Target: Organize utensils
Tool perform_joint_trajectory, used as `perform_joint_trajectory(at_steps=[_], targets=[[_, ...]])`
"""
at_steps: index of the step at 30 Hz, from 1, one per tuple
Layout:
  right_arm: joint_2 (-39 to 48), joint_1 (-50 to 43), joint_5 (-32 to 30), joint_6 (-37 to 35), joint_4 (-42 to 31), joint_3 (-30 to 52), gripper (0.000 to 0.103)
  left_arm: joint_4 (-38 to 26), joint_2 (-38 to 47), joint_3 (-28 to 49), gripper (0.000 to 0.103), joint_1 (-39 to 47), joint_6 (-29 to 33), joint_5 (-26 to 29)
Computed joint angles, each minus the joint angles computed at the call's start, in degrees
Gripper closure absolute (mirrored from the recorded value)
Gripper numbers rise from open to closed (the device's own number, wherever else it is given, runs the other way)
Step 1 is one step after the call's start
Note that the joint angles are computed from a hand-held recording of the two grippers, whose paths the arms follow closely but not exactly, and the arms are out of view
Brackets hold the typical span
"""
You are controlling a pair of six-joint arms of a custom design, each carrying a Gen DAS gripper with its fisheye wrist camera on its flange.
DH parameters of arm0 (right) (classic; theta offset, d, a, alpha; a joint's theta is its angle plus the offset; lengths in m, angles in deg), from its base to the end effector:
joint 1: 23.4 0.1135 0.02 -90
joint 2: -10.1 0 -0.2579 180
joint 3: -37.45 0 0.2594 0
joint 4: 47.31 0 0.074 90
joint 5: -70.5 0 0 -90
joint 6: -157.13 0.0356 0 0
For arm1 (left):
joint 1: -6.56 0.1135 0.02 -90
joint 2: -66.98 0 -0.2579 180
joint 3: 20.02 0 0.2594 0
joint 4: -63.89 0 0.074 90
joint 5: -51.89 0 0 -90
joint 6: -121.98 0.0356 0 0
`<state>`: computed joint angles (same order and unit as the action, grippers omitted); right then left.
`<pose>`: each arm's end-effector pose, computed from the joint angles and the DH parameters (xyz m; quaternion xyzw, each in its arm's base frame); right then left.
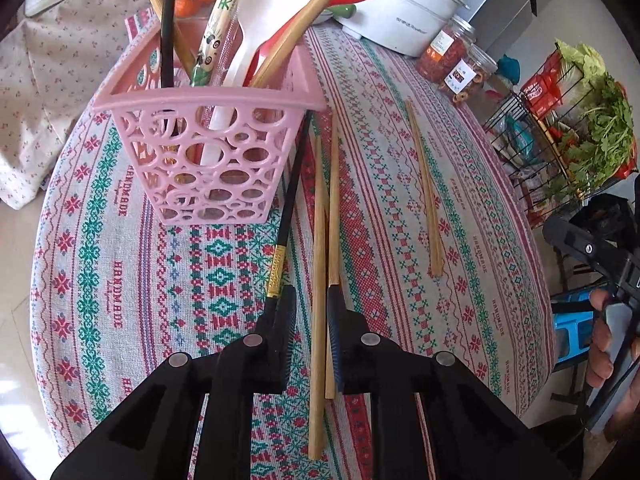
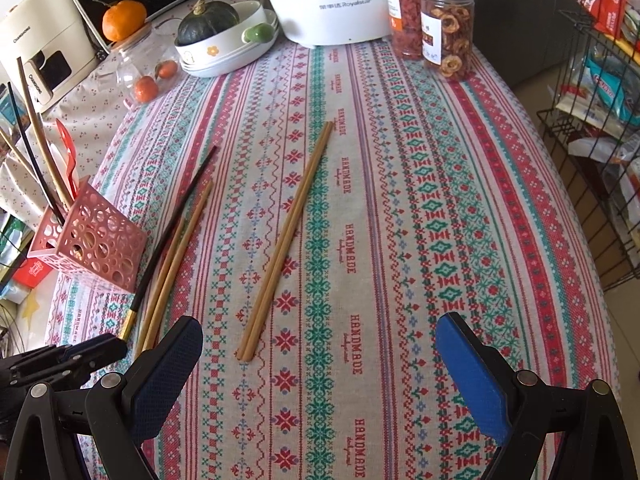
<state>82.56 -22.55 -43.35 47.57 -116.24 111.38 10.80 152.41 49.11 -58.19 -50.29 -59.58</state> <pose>0.2422 0.0180 0.2676 -0.2097 0.9372 0.1689 0.2216 0.1338 -0.2532 0.1975 -0.1801 0.9503 -0.1165 0.2256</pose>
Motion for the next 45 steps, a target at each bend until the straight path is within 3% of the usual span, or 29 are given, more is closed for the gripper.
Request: perform_joint_trajectory(at_steps=[5,10,20,28,36,37,38,39,41,45], targets=[[-0.06,1.71,0.65,0.44,0.54,-0.57,0.006,4.31,1.45,-0.66,0.099,3.09,4.25,1.73],[0.21,2.56,0.14,1.25,0.34,-0.62,0.006,3.08,6.28,2.99,0.099,3.29,6.95,1.57],[5.74,9.48,-3.97,9.13,3.52,0.71,0.007,5.09,5.86,1.70,0.099,3.79,8.86,0.30],[14.13,15.15,-4.88,18.04,7.44,3.96,0.031,-1.02,1.40,-0.25,0.103,-0.84,6.48,2.98],[20.49,24.19,-1.65,23.13,13.73,5.36,0.068,-1.88,-7.41,-5.26,0.101,-5.87,1.10,0.72],[21.16,25.09,-0.87,23.67,14.37,5.53,0.071,-2.34,-8.18,-5.37,0.099,-6.15,0.73,0.49],[21.60,25.94,-0.12,24.28,15.13,5.51,0.074,-3.06,-8.59,-5.21,0.087,-6.38,0.35,0.14],[21.99,26.78,0.85,24.74,15.64,5.58,0.077,-3.87,-8.82,-5.02,0.064,-6.66,-0.29,-0.39],[22.74,28.25,3.28,24.79,16.08,5.65,0.081,-5.40,-9.82,-5.11,0.039,-7.42,-2.32,-2.56],[22.56,32.46,10.32,22.62,16.44,5.53,0.084,-6.57,-12.21,-6.35,0.039,-7.46,-3.32,-3.37]])
